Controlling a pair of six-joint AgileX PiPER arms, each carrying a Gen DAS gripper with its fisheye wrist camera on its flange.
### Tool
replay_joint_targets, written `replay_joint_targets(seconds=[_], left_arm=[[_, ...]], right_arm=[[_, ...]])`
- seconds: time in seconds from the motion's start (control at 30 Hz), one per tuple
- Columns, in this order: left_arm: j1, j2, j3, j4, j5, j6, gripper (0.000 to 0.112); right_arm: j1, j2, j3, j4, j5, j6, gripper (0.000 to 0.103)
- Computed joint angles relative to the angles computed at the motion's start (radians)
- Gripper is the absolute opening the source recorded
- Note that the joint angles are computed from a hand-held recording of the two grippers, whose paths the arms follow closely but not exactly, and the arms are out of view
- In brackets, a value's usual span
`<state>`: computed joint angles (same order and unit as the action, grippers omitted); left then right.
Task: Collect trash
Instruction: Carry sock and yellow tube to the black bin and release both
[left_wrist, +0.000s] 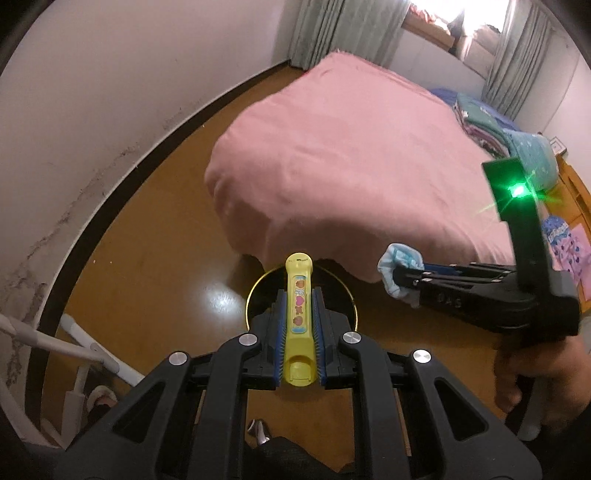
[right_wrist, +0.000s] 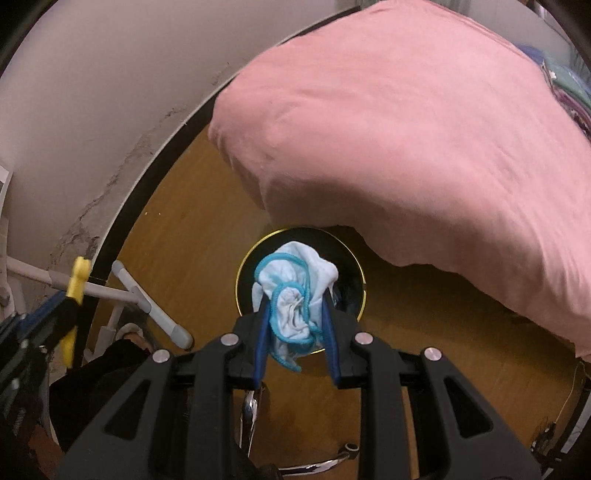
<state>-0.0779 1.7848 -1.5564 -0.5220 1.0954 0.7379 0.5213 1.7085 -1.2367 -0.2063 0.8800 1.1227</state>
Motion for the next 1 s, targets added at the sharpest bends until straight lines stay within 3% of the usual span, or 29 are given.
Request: replay_joint_targets(seconds=[0.1,0.17,0.2,0.5,0.77,0.83,0.87,0.9,1.0], left_arm=[[-0.02,0.012,0.008,0.0,-0.002,-0.02,0.012],[-0.05,0.027,-0.014,0.014,-0.008,-0.05,0.012],[-0.059,0.034,-0.018,0.02,-0.015,-0.056,0.012],[-0.098,0.082,-0.038,0.023,-0.01,-0.082,0.012],[-0.151,0.178,-0.14,-0.004,0.064,-0.117,0.014],[-0.163,0.182,-0.156,-0.002,0.062,-0.121,0.029],[-0.166,0.178,-0.158,0.0,0.057,-0.124,0.049],[-0.167,0.155,-0.138,0.003,0.028,-0.121,0.057],[-0.155,0.122,-0.124,0.02,0.012,-0.119,0.063]], right_arm=[[-0.007,0.007,-0.002,0.008,-0.005,-0.006,0.028],[-0.003,0.012,-0.017,0.004,0.004,-0.004,0.051],[0.001,0.002,-0.014,-0.004,0.009,0.003,0.054],[-0.009,-0.038,0.015,-0.065,-0.015,0.092,0.057],[0.006,-0.094,0.054,-0.232,0.046,0.324,0.069],[0.009,-0.108,0.067,-0.257,0.048,0.358,0.07],[0.01,-0.114,0.073,-0.267,0.048,0.374,0.071],[0.01,-0.115,0.073,-0.267,0.047,0.373,0.072],[0.009,-0.1,0.062,-0.253,0.035,0.345,0.073]])
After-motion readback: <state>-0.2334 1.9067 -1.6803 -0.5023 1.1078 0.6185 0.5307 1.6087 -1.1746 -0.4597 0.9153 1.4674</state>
